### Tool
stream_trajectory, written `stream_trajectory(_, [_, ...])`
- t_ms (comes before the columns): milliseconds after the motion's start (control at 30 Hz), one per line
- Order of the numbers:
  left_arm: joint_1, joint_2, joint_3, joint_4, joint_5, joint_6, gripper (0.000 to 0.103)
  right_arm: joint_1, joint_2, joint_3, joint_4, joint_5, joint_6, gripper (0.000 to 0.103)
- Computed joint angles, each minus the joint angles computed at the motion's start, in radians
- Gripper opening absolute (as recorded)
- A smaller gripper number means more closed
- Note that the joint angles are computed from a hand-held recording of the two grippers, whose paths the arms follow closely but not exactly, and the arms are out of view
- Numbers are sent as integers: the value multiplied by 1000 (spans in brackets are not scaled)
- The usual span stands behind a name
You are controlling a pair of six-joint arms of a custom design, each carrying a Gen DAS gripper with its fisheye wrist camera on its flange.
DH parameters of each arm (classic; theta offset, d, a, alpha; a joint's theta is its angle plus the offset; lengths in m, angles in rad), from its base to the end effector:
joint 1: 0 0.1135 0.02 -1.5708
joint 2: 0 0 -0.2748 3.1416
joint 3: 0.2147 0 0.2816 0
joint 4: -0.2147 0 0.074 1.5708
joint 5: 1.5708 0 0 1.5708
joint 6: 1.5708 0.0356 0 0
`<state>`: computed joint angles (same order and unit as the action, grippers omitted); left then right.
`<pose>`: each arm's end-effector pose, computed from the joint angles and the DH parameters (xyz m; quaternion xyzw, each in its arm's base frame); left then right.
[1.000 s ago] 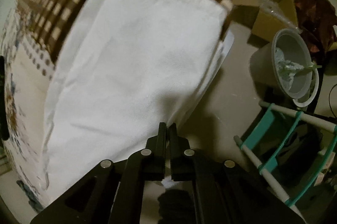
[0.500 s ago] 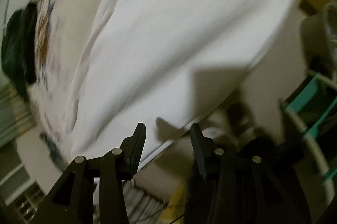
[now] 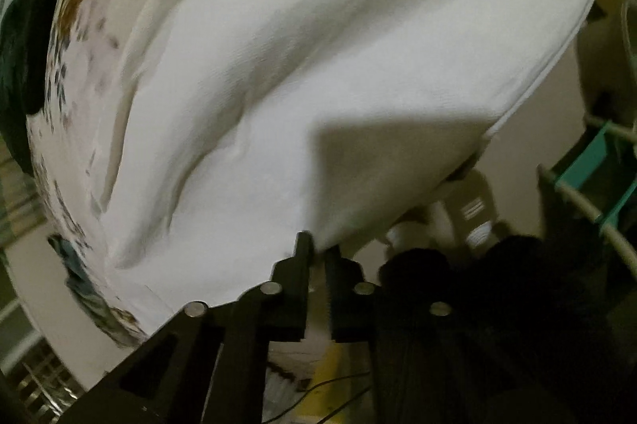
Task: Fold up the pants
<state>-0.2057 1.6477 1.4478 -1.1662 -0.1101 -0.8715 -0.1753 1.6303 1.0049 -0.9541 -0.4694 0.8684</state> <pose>0.3384 -0.0666 0.2846 -0.3299 0.9369 -0.0053 0.1156 0.2919 -0.0354 0.1696 -0.4857 -0.8426 -0.2173 0.0830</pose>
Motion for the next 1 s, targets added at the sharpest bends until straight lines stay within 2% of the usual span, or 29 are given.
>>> stream_trajectory(100, [33,-6,-46,17,36,24,10,-14,21,7,-17,-2,-39,4])
stream_trajectory(200, [39,16,-37,12,60,14,12,-68,44,-31,28,-65,-62,5])
stream_trajectory(267, [24,23,7,-23,40,33,13,-124,43,-57,39,-118,-103,15])
stream_trajectory(333, [-17,26,62,-76,-4,55,14,-178,10,-77,23,-123,-157,50])
stream_trajectory(367, [-38,32,87,-100,-21,61,15,-228,-29,-91,16,-119,-196,53])
stream_trajectory(400, [-58,37,111,-125,-35,66,21,-270,-49,-87,-10,-104,-240,54])
stream_trajectory(433, [-96,47,149,-163,-49,73,35,-315,-69,-84,-35,-82,-288,57])
stream_trajectory(467, [-123,58,173,-182,-54,74,44,-382,-100,-83,-52,-60,-337,57])
stream_trajectory(500, [-152,69,199,-203,-57,77,61,-441,-117,-74,-64,-41,-376,59])
stream_trajectory(533, [-194,85,233,-223,-57,74,74,-524,-136,-62,-72,-14,-425,60])
stream_trajectory(667, [-331,182,362,-249,-35,80,80,-795,-113,0,-47,83,-532,62])
stream_trajectory(767, [-448,330,518,-261,25,83,81,-948,-33,34,45,97,-581,63])
stream_trajectory(900, [-573,536,747,-285,73,108,81,-1058,125,80,145,32,-585,63])
stream_trajectory(1000, [-646,718,984,-356,95,143,81,-1104,211,96,212,-64,-563,62])
